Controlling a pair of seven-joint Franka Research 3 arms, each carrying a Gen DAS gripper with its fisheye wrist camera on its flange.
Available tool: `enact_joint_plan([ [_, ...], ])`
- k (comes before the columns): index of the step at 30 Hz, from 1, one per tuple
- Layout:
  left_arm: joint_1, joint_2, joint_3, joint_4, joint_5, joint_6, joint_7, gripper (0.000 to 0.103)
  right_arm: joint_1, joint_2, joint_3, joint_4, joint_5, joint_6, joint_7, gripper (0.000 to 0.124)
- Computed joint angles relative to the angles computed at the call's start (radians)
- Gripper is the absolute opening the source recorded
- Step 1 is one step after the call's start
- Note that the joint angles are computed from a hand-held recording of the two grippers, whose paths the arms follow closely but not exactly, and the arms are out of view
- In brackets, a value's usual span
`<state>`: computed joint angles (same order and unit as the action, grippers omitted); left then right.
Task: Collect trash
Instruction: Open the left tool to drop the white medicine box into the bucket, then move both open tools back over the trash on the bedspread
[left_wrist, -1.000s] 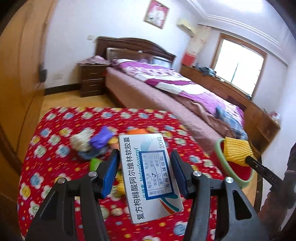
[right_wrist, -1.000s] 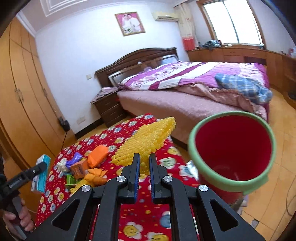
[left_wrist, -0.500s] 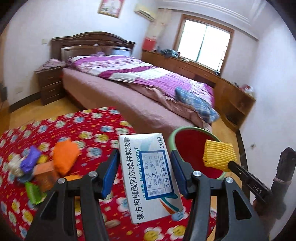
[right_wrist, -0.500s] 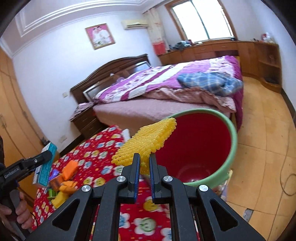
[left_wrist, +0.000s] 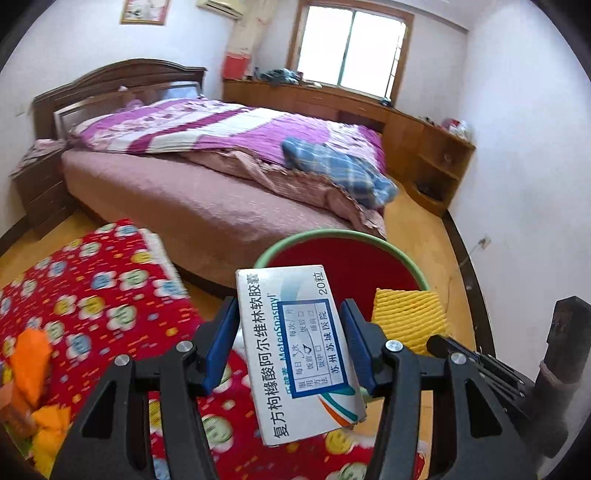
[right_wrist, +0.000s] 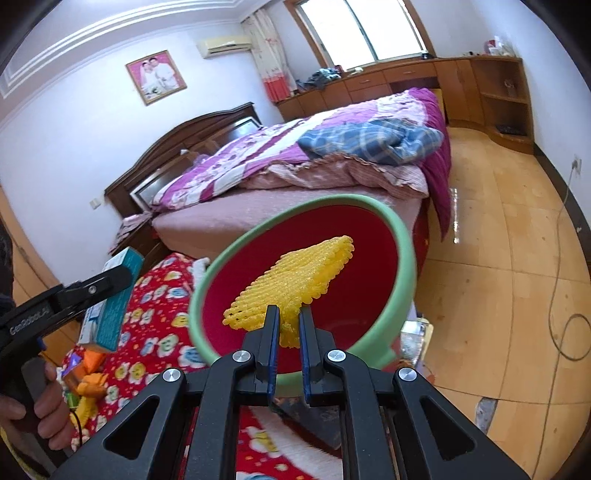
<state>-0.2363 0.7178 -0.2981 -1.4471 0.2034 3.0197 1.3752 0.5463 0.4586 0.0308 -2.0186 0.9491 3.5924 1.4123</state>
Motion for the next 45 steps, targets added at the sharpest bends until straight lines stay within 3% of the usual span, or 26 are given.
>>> enact_joint_plan([
  [3, -0.002, 0.086, -0.041, 0.125, -0.012, -0.077, 0.054, 0.057, -0.008, 0.007, -0.003, -0.001, -0.003, -0.001, 0.008, 0.013],
  [8, -0.059, 0.177, -0.006, 0.278, -0.036, -0.178, 0.072, 0.061, -0.046, 0.013, 0.016, -0.012, -0.059, 0.007, 0.06, 0.017],
  [12, -0.062, 0.193, -0.005, 0.299, -0.063, -0.193, 0.085, 0.061, -0.067, 0.016, 0.032, -0.026, -0.116, 0.025, 0.105, 0.029],
  [14, -0.065, 0.187, 0.005, 0.288, -0.069, -0.183, 0.077, 0.061, -0.072, 0.018, 0.035, -0.024, -0.136, 0.022, 0.122, 0.029],
  [23, -0.033, 0.102, 0.01, 0.148, -0.078, -0.148, 0.024, 0.061, -0.052, 0.009, 0.019, -0.033, -0.148, 0.019, 0.138, 0.03],
  [27, -0.001, 0.041, -0.002, 0.048, -0.092, -0.121, 0.0, 0.061, -0.06, -0.002, 0.036, -0.048, -0.167, 0.03, 0.157, 0.043],
  [32, 0.02, -0.046, 0.018, -0.09, -0.087, -0.068, -0.061, 0.061, -0.068, -0.023, 0.057, -0.077, -0.201, 0.062, 0.197, 0.048],
  [45, -0.03, -0.261, 0.215, -0.413, 0.068, 0.059, -0.383, 0.061, -0.013, -0.037, 0.052, -0.051, -0.191, 0.014, 0.142, 0.055],
])
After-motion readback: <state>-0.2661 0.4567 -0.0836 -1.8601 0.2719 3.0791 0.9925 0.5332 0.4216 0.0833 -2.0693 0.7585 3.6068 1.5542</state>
